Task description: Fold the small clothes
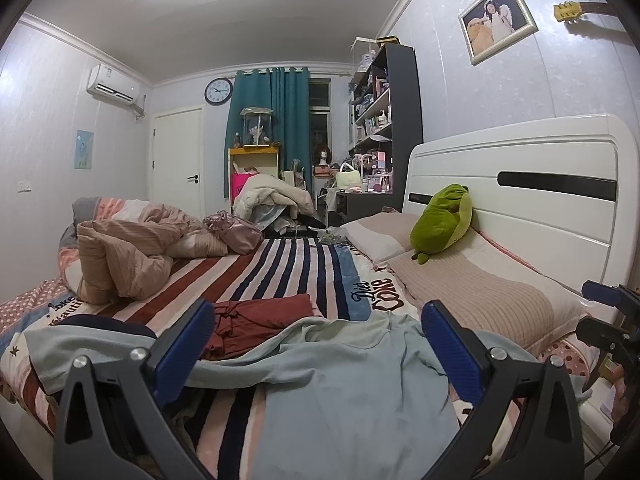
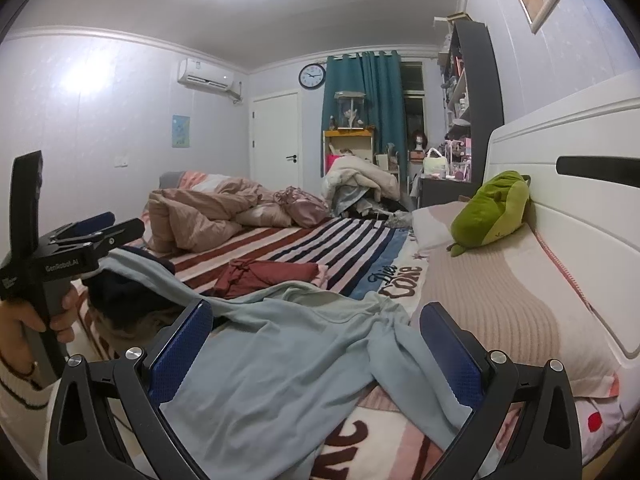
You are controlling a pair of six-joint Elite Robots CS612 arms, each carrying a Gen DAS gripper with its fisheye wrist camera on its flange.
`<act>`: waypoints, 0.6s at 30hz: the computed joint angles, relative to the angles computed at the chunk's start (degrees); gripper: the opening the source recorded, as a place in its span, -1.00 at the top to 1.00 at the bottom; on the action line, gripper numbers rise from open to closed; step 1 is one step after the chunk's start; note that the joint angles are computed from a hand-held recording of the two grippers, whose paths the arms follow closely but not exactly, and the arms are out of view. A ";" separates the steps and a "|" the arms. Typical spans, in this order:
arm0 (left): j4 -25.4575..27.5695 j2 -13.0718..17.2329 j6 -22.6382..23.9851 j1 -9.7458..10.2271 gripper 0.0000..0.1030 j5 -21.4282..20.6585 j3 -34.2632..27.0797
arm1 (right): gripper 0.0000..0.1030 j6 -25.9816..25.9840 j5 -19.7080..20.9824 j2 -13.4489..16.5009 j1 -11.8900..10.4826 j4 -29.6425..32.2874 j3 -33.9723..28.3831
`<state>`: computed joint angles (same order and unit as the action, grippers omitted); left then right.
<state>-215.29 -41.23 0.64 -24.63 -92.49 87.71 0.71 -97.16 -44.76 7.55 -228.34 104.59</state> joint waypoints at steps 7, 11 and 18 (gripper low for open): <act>-0.07 0.04 0.05 0.08 -0.98 -0.07 0.00 | -1.00 0.17 0.62 -0.27 -0.02 0.43 0.24; 0.00 0.06 0.04 0.11 -0.98 0.01 0.01 | -1.00 0.79 1.79 -0.37 -0.17 0.16 0.48; 0.43 0.23 -0.21 0.31 -0.98 0.70 -0.05 | -1.00 2.31 2.79 -0.56 -0.57 0.63 0.80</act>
<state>-214.86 -41.00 0.43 -24.32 -91.79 87.66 3.02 -94.37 -45.32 6.99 -227.71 105.38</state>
